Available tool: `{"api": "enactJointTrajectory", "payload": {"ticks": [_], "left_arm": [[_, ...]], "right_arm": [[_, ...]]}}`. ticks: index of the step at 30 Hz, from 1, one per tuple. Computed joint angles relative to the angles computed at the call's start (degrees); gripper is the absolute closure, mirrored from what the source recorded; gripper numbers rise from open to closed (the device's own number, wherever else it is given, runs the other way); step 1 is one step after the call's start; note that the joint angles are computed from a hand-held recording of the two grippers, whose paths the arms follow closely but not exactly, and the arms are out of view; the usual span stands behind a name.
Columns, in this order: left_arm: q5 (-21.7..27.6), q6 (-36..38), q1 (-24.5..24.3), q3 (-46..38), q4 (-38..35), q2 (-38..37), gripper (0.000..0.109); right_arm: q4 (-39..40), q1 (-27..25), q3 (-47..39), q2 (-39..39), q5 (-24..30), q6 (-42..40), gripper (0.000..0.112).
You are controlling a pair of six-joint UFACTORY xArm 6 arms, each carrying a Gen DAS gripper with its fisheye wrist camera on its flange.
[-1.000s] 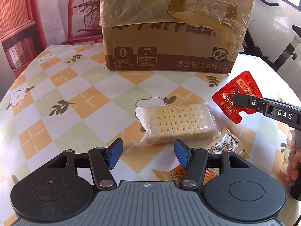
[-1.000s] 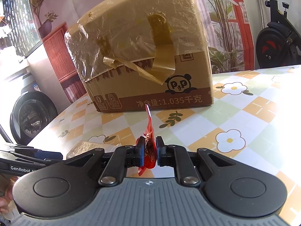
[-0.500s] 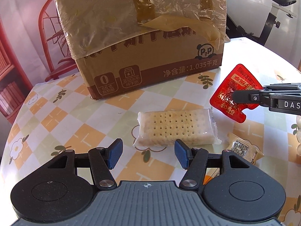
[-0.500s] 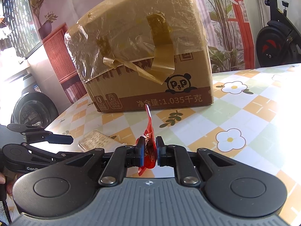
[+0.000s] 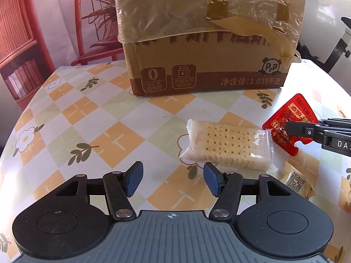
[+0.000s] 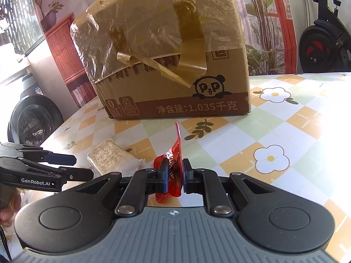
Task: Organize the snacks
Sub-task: 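Lower the left tool onto the cracker packet while the right tool holds the red packet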
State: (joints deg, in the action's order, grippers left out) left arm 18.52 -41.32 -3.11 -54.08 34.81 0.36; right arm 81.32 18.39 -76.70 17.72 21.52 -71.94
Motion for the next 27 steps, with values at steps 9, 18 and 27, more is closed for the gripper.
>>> {"api": "enactJointTrajectory", "payload": {"ticks": [9,18,27], "left_arm": [[-3.6,15.2,1.1,3.3,-24.6,-3.4,0.046],[-3.5,26.2,-1.3,2.0,-43.6,-1.8,0.048],[-4.8,17.7,-1.7,-2.1,-35.9,3.1,0.046]], "right_arm": [[-10.5,1.4,-5.1,3.2,2.1,6.2,0.099],[-6.3,-0.9,-3.9,1.5,12.4,2.9,0.102],[5.3,0.1,0.5,-0.4,-1.5,-2.6,0.102]]}}
